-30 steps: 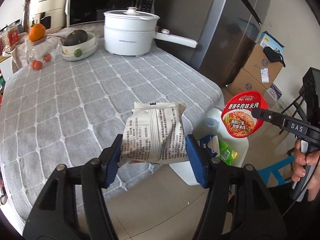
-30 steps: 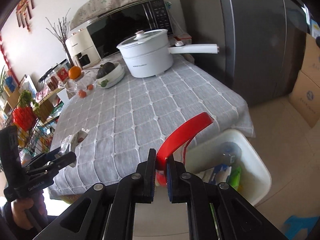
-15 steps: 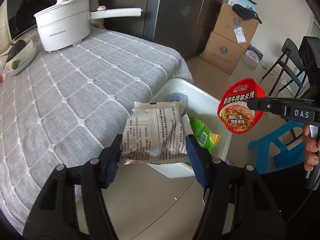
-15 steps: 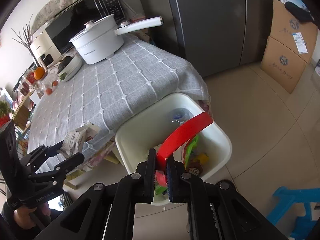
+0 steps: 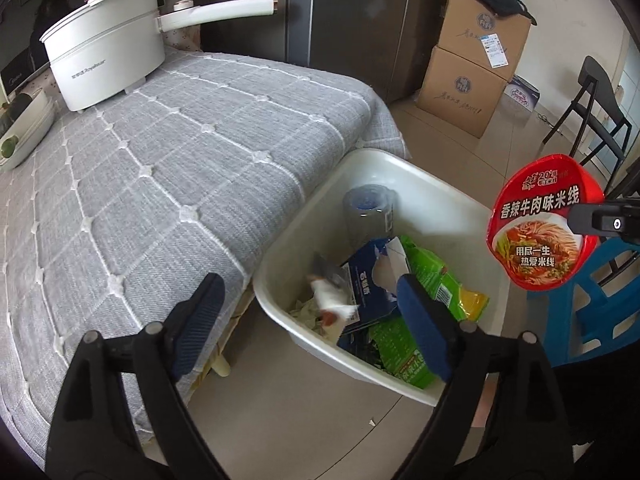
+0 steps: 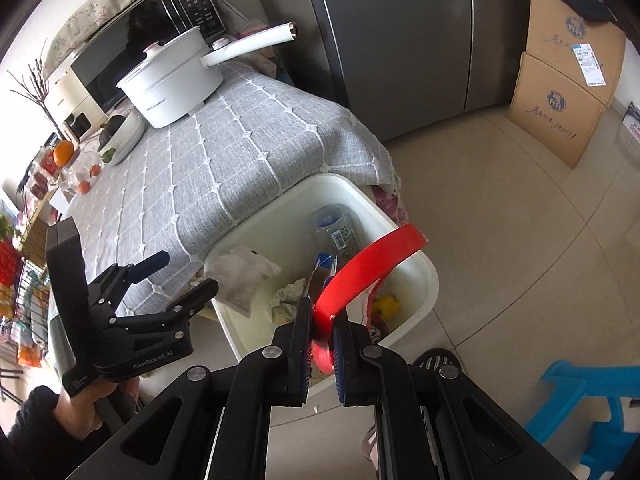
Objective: Collect trash
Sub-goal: 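Carry the packet over the bin and open the left gripper while the right gripper carries the red lid, then lower the red lid into the bin and open the right gripper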
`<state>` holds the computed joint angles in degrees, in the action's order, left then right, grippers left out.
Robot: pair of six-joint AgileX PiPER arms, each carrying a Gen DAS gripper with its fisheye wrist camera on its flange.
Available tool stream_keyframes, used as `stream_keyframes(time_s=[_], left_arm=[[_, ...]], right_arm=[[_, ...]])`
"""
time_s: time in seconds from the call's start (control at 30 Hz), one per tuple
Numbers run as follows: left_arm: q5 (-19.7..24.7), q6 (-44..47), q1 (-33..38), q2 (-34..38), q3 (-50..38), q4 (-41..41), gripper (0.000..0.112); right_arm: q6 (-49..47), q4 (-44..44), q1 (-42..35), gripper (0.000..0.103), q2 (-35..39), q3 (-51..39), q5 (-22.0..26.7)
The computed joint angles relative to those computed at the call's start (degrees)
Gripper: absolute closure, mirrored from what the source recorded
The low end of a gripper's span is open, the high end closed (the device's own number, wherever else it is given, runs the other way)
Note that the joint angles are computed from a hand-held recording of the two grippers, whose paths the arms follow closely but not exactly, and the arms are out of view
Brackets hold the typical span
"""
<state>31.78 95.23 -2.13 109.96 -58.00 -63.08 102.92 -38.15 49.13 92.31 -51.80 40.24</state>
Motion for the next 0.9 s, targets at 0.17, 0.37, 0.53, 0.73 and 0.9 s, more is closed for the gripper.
stream_keyframes(time_s=[0.17, 0.37, 0.53, 0.73, 0.9], left_arm=[[1.1, -9.3, 2.5, -2.3, -0.8, 8.1, 0.011], [2.3, -13.9, 6.4, -4.3, -1.2, 13.8, 0.01], [2.7, -14.1, 9.1, -6.4, -0.4, 15.5, 0.01], [1.3, -11.0, 12.4, -11.8, 3.6, 13.6, 0.01], [4.3, -7.5, 16.7, -16.1, 5.6, 11.8, 0.01]], right_arm=[[-3.1, 1.4, -1.2, 0.093, 2.1, -3.0, -1.1], [-8.5, 4.5, -3.6, 0.093, 6.7, -8.5, -3.6], [-7.7, 4.8, -4.5, 0.088, 8.4, -10.1, -5.1], [-1.9, 1.1, -2.1, 0.03, 8.2, -11.5, -0.9], [-2.4, 0.4, 2.4, 0.022, 9.2, -16.1, 7.1]])
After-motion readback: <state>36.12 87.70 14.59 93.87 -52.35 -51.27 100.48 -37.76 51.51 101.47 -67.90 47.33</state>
